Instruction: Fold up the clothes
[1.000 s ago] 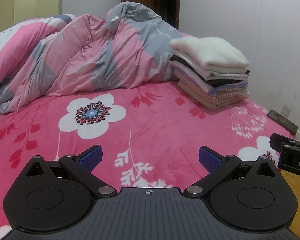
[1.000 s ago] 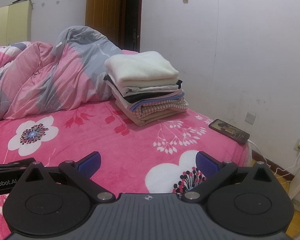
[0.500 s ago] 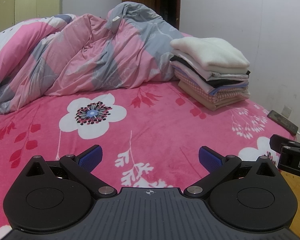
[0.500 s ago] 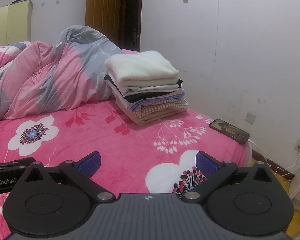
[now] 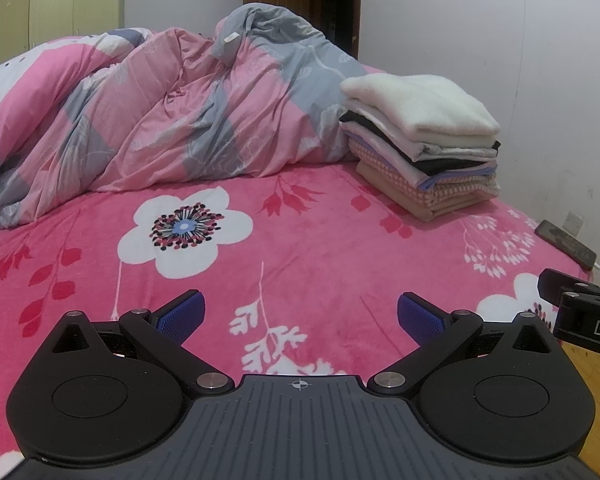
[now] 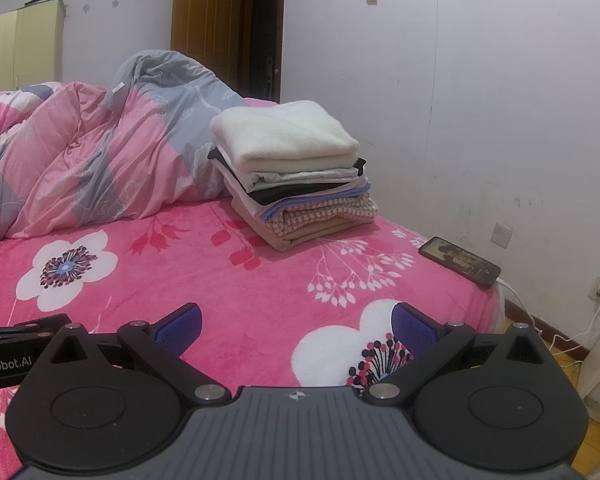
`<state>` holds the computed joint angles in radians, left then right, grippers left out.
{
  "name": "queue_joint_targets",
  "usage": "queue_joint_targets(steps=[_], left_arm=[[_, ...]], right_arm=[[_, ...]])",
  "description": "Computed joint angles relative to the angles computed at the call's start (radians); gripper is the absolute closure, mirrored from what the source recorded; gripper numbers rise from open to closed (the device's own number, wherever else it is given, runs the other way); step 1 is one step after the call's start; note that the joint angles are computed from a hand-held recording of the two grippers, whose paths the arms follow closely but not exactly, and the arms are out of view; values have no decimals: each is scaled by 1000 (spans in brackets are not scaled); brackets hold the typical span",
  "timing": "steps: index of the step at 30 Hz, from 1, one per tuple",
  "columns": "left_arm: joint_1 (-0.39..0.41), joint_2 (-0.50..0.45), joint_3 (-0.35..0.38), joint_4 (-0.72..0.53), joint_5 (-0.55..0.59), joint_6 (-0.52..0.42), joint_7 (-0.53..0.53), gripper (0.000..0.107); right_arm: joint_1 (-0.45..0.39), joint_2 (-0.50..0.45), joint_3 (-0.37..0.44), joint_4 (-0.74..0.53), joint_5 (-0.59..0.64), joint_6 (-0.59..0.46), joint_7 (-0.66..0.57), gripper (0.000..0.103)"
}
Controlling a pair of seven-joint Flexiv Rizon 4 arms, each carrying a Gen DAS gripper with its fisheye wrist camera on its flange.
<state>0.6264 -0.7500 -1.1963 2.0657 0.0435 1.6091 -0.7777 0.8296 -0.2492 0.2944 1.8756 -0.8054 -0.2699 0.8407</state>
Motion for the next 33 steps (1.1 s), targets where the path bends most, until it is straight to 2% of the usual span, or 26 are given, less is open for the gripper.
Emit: queue_joint_targets(steps=[33], left_arm=[[7,-3,-2,2,-6,-8,4,4]], right_arm=[[0,-7,-3,0,2,12,1,0]])
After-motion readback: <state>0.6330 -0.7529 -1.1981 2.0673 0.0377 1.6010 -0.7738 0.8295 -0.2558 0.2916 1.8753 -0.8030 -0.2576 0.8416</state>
